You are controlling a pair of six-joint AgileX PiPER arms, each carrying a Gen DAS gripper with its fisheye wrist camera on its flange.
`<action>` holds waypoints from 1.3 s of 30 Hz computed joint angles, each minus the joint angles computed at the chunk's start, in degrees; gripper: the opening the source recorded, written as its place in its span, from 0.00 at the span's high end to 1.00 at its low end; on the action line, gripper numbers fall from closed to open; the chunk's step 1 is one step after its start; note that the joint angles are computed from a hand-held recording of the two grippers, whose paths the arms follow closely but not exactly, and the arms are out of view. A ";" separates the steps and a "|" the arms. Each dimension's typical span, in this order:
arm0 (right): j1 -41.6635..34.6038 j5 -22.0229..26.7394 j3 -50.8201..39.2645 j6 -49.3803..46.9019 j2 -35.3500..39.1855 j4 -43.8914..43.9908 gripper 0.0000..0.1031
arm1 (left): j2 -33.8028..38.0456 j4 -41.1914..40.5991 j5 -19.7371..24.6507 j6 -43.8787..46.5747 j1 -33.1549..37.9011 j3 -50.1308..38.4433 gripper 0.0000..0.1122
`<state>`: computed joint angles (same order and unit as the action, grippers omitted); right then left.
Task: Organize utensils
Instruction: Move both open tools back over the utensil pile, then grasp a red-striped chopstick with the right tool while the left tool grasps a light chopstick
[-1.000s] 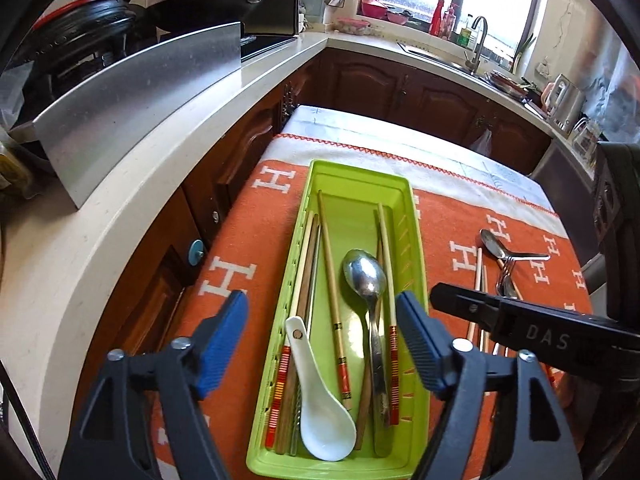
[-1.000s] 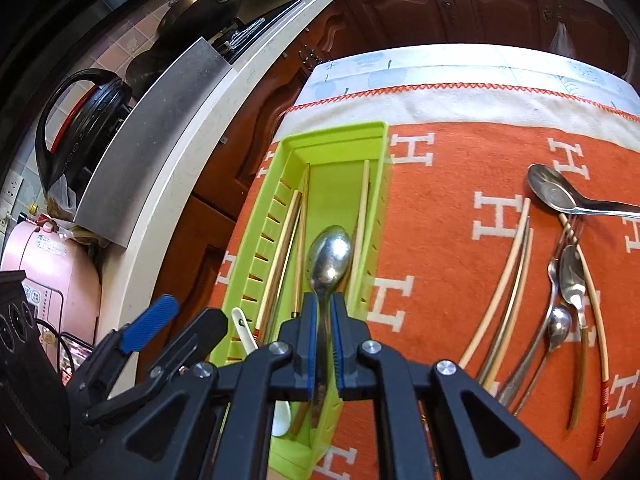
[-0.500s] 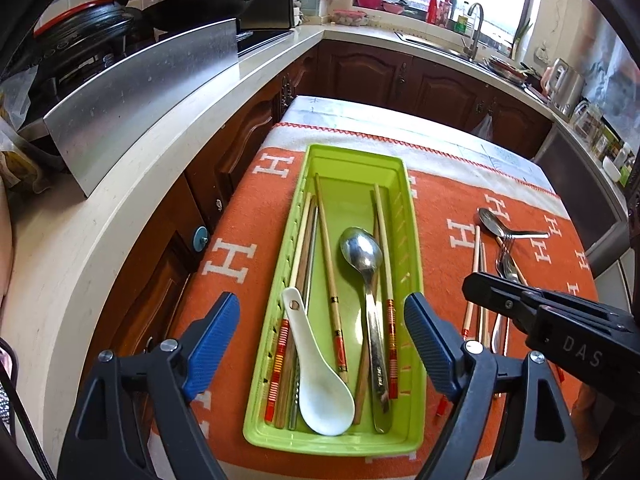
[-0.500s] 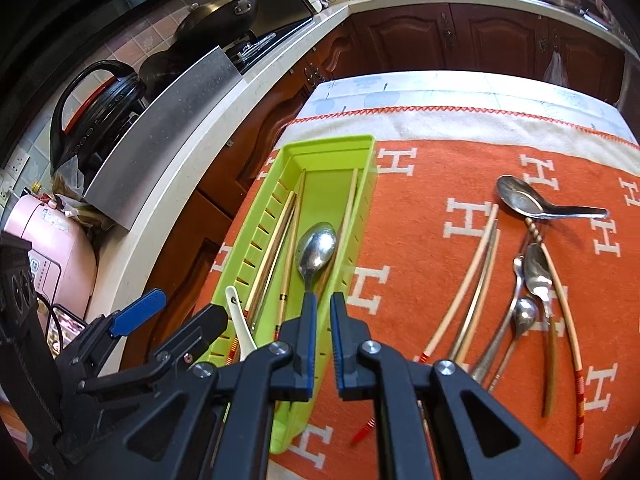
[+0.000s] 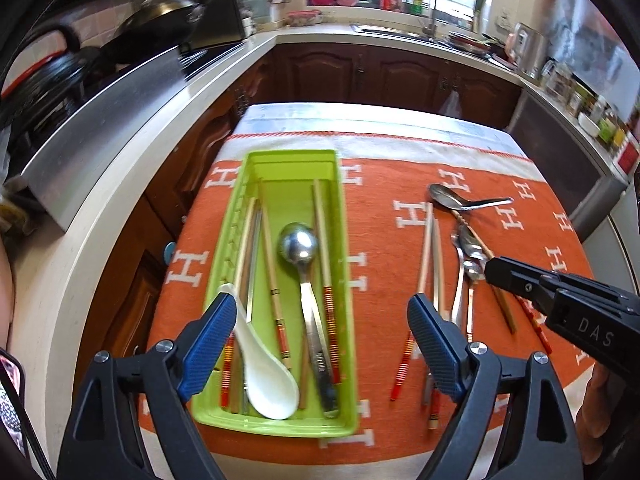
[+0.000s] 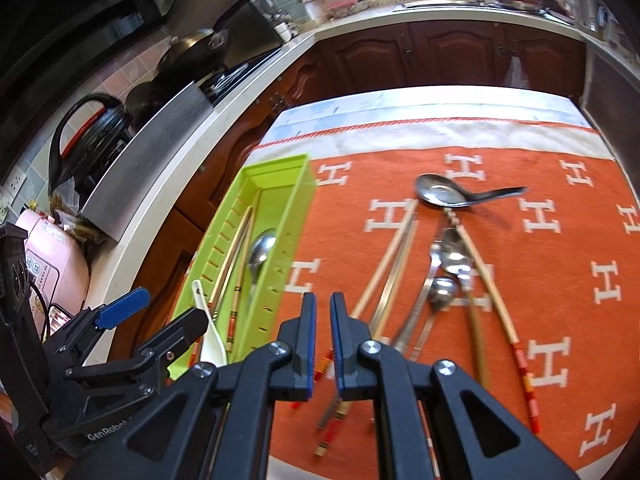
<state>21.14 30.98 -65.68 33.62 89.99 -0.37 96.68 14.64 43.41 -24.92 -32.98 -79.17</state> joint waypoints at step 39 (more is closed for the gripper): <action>-14.96 -10.65 18.06 -25.21 -0.73 3.93 0.87 | 29.47 -12.49 11.13 14.72 -4.74 -28.69 0.56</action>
<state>6.18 20.33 -47.62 8.42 89.27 3.57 126.15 2.15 54.55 -10.20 -37.71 -107.86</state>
